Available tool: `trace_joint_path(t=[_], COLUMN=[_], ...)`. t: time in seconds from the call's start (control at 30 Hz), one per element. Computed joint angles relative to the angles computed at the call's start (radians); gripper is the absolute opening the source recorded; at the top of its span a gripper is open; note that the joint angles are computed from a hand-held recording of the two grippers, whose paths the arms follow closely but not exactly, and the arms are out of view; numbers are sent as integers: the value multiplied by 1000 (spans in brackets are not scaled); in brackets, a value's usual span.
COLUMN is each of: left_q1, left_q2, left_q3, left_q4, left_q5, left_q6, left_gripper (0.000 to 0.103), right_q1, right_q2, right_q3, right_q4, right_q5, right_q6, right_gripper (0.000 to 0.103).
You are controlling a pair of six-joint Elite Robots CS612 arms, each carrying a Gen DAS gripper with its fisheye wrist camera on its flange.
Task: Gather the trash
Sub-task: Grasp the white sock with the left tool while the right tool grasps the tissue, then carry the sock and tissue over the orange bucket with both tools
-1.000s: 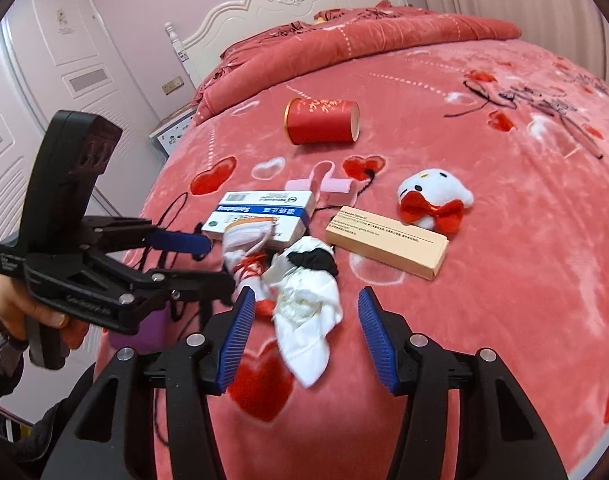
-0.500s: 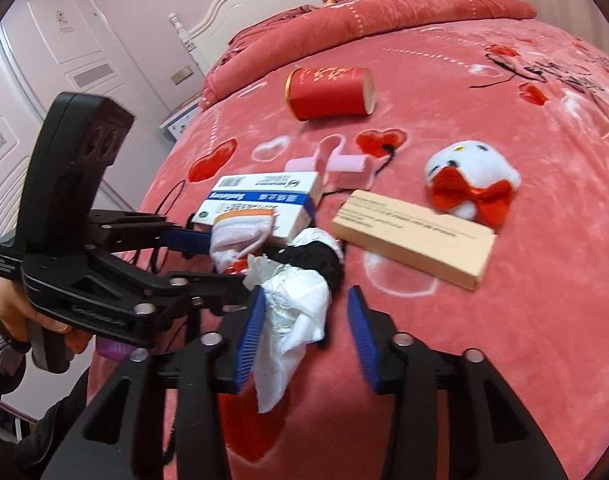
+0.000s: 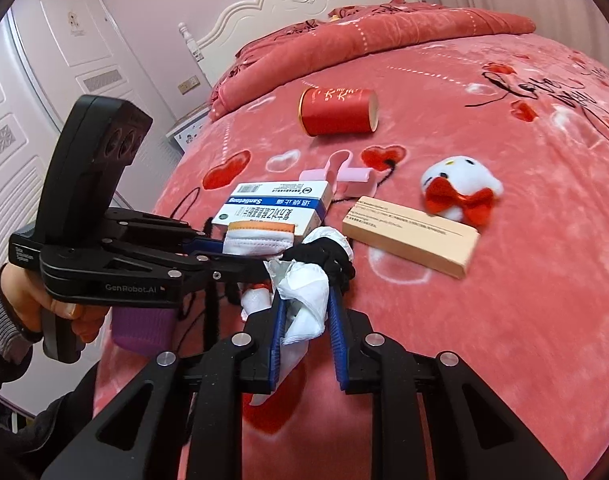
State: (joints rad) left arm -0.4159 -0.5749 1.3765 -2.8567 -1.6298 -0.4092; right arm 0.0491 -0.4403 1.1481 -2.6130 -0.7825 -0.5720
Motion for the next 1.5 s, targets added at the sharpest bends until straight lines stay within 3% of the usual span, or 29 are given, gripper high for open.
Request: trace_joint_path(t=[0.23, 0.97, 1.23, 1.5], left_q1=[-33, -190, -241, -279], left_q2=[-45, -213, -224, -198], left_q3=[55, 324, 352, 290], left_q4=[-53, -260, -286, -262], left_q5=[15, 117, 105, 76], left_q6=[20, 73, 86, 154], left_gripper=[26, 26, 26, 26], right_q1=[-28, -148, -200, -273], right_q2=[-84, -360, -411, -433], right_q3=[141, 636, 771, 848], right_q4=[-128, -392, -474, -601], right_q5=[-7, 58, 96, 106], right_q6=[0, -24, 7, 86], right_gripper=[21, 21, 21, 21])
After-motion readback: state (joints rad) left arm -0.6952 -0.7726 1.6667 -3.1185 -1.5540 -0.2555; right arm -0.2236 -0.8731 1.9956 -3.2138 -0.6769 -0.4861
